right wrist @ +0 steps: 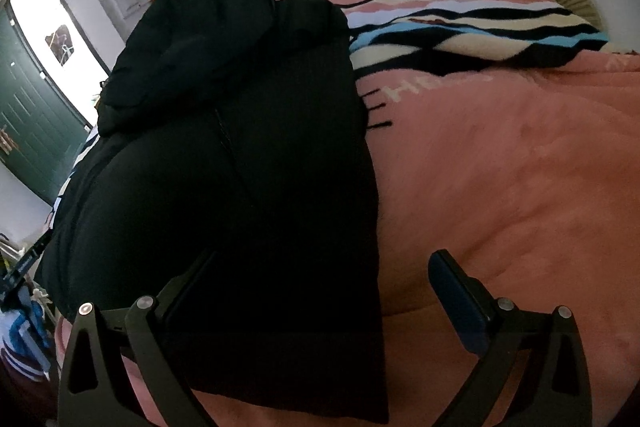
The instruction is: Fold large clothes
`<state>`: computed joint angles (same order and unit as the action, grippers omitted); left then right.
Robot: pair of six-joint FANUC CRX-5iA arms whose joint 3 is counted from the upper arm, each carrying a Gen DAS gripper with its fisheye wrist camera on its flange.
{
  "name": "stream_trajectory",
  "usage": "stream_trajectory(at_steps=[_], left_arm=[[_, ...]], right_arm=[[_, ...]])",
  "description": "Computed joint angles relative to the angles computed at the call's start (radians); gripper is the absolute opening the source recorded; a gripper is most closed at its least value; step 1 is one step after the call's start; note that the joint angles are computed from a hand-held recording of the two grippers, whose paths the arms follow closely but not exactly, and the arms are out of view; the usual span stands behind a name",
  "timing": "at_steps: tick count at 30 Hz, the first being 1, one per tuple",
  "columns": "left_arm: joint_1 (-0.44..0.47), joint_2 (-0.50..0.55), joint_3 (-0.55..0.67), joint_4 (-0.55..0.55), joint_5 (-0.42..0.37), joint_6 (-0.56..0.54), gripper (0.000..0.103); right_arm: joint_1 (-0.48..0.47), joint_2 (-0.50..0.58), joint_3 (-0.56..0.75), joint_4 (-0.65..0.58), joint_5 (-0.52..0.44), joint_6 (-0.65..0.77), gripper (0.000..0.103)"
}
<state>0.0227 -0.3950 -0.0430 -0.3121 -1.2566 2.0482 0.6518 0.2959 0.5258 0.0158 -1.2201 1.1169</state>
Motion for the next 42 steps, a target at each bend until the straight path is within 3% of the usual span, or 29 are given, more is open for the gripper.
stream_trajectory(at_steps=[8, 11, 18, 23, 28, 34, 42], left_arm=[[0.073, -0.017, -0.062, 0.093, 0.049, -0.048, 0.073], [0.146, -0.044, -0.118, 0.192, 0.092, -0.099, 0.075], [0.398, -0.142, -0.323, 0.582, 0.179, -0.357, 0.078], [0.53, -0.191, -0.46, 0.841, 0.18, -0.524, 0.078], [0.612, -0.218, -0.547, 1.019, 0.129, -0.624, 0.078], [0.596, -0.213, -0.615, 1.187, 0.082, -0.701, 0.078], [0.574, -0.198, -0.604, 1.208, 0.071, -0.688, 0.078]], right_arm=[[-0.005, 0.017, 0.014, -0.025, -0.017, 0.007, 0.102], [-0.009, 0.024, 0.024, -0.042, -0.025, 0.013, 0.102], [-0.02, 0.025, 0.03, -0.072, -0.029, 0.031, 0.102], [-0.027, 0.019, 0.024, -0.097, -0.025, 0.039, 0.102], [-0.034, 0.021, 0.03, -0.121, -0.032, 0.053, 0.103], [-0.049, 0.028, 0.055, -0.18, -0.055, 0.081, 0.103], [-0.098, 0.017, 0.074, -0.332, -0.072, 0.143, 0.103]])
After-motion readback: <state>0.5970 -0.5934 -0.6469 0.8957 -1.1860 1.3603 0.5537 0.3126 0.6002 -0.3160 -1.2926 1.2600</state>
